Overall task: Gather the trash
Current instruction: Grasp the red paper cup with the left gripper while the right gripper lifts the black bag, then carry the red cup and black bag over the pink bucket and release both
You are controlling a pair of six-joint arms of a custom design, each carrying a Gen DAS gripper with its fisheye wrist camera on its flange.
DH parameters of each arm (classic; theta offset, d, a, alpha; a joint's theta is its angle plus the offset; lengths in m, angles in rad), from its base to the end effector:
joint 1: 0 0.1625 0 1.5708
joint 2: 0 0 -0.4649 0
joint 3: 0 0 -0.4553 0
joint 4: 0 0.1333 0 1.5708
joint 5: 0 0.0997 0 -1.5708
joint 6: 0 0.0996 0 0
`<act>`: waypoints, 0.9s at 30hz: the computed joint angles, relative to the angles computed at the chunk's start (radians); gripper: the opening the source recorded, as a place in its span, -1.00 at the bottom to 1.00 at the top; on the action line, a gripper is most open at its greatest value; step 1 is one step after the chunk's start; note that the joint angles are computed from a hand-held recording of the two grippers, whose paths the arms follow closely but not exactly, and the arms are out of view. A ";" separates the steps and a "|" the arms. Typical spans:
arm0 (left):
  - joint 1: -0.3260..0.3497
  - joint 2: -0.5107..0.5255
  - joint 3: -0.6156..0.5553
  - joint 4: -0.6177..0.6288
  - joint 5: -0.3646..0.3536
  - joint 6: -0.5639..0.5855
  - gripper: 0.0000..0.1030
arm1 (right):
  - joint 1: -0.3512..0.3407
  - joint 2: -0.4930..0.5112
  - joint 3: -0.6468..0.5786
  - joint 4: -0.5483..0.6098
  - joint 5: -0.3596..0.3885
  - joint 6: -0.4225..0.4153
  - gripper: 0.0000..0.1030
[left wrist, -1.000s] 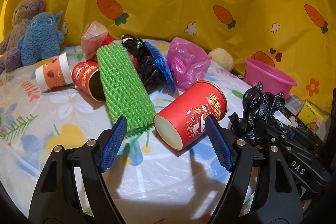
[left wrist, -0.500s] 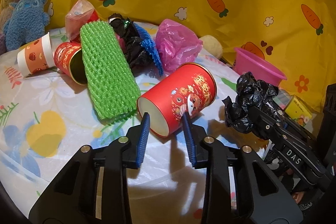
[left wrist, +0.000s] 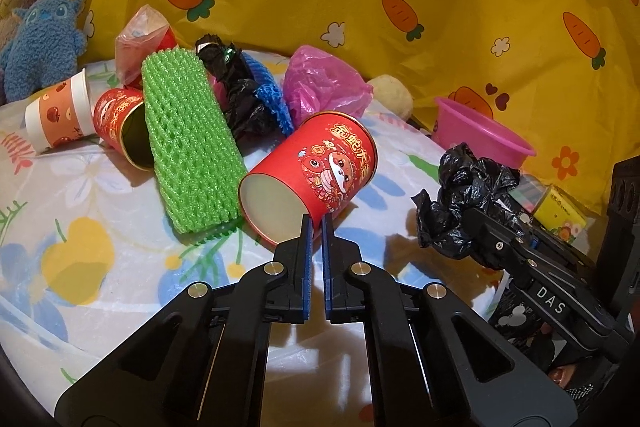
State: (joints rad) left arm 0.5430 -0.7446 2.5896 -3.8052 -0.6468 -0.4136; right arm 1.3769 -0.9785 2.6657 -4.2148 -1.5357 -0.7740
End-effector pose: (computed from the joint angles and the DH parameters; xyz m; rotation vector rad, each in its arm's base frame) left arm -0.1757 -0.3546 0.0216 0.5085 2.3947 -1.1616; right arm 0.0677 -0.3653 0.1201 0.7311 -2.3706 1.1589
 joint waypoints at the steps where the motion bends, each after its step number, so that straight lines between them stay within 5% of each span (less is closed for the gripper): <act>1: -0.006 0.002 0.000 -0.006 0.008 0.004 -0.94 | -0.001 0.000 0.000 -0.002 0.001 0.000 -0.35; 13: -0.054 0.004 -0.027 -0.074 0.039 0.093 -0.94 | 0.002 -0.025 0.002 -0.011 0.013 0.009 -0.35; 27: -0.016 0.027 -0.209 -0.071 -0.057 0.314 -0.94 | 0.005 -0.126 -0.059 0.009 -0.008 0.044 -0.35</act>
State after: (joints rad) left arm 0.5266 -0.7181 2.3808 -3.8757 -0.7036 -0.0992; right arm 1.3819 -1.1040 2.6069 -4.2054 -1.5435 -0.7303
